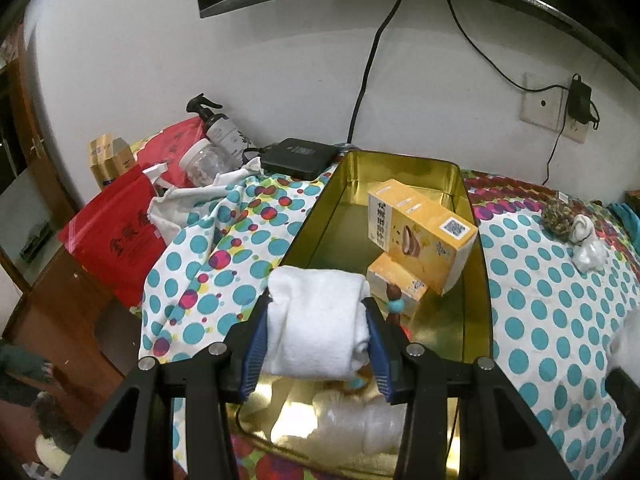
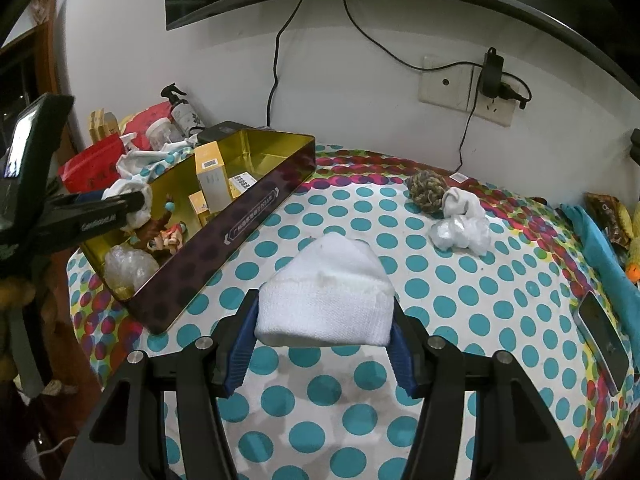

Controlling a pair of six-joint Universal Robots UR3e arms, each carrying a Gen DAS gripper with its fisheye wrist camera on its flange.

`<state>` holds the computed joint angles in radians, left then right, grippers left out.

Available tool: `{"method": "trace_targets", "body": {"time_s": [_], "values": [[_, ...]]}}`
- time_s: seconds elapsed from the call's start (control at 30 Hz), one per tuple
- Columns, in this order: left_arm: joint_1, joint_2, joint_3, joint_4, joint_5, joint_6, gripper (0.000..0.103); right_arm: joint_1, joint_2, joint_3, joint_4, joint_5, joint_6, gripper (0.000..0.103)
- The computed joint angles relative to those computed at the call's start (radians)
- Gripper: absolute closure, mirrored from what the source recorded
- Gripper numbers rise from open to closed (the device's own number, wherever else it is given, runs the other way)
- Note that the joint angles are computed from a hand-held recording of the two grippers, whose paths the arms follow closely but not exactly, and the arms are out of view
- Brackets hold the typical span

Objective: Organize objects
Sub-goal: 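Carry the white towel into the gold tin with the left tool and release, then lower the white cloth into the gold tin with the right tool and release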

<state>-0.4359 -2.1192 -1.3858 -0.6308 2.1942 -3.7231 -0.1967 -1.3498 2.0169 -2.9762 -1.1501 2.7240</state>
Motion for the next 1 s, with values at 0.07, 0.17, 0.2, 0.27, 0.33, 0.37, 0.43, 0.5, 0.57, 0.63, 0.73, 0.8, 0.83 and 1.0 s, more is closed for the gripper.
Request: {"method": "trace_targets", "body": {"time_s": [0.07, 0.17, 0.2, 0.27, 0.33, 0.37, 0.43, 0.5, 0.57, 0.63, 0.73, 0.8, 0.83, 1.0], "values": [[0.014, -0.022, 0.038, -0.007, -0.01, 0.018, 0.058, 0.003, 0.003, -0.001, -0.002, -0.004, -0.001, 0.048], [0.038, -0.054, 0.093, -0.028, -0.03, 0.037, 0.058, 0.001, 0.004, 0.0, -0.003, -0.002, -0.002, 0.047], [0.045, -0.065, 0.11, -0.031, -0.04, 0.044, 0.058, 0.002, 0.004, 0.001, -0.005, -0.003, 0.001, 0.047], [0.061, -0.076, 0.123, -0.016, -0.074, 0.065, 0.05, 0.001, 0.008, -0.002, -0.006, -0.004, 0.0, 0.047], [0.057, -0.091, 0.147, -0.031, -0.057, 0.078, 0.042, 0.0, 0.009, -0.005, -0.005, -0.006, -0.004, 0.047], [0.055, -0.092, 0.147, -0.026, -0.056, 0.081, 0.042, -0.002, 0.012, -0.009, -0.005, -0.005, -0.007, 0.047], [0.054, -0.085, 0.134, -0.009, -0.067, 0.078, 0.042, -0.002, 0.019, -0.018, -0.002, -0.006, -0.005, 0.047], [0.045, -0.084, 0.132, -0.005, -0.051, 0.07, 0.041, -0.002, 0.02, -0.02, 0.003, 0.0, -0.01, 0.047], [0.038, -0.074, 0.114, 0.009, -0.042, 0.058, 0.025, 0.013, 0.031, -0.033, 0.004, -0.009, -0.014, 0.047], [0.031, -0.048, 0.066, 0.049, -0.035, 0.053, 0.021, 0.027, 0.037, -0.041, 0.002, -0.015, -0.014, 0.047], [0.015, -0.004, -0.013, 0.084, -0.014, 0.03, 0.021, 0.06, 0.055, -0.075, 0.011, -0.028, -0.007, 0.047], [0.012, 0.042, -0.094, 0.124, -0.028, 0.016, 0.021, 0.087, 0.067, -0.097, 0.011, -0.041, 0.004, 0.047], [0.008, 0.073, -0.148, 0.14, -0.026, -0.002, 0.021, 0.101, 0.072, -0.109, 0.012, -0.047, 0.009, 0.047], [-0.015, 0.268, -0.471, 0.206, 0.012, -0.148, 0.021, 0.181, 0.092, -0.188, 0.039, -0.078, 0.006, 0.047]]}}
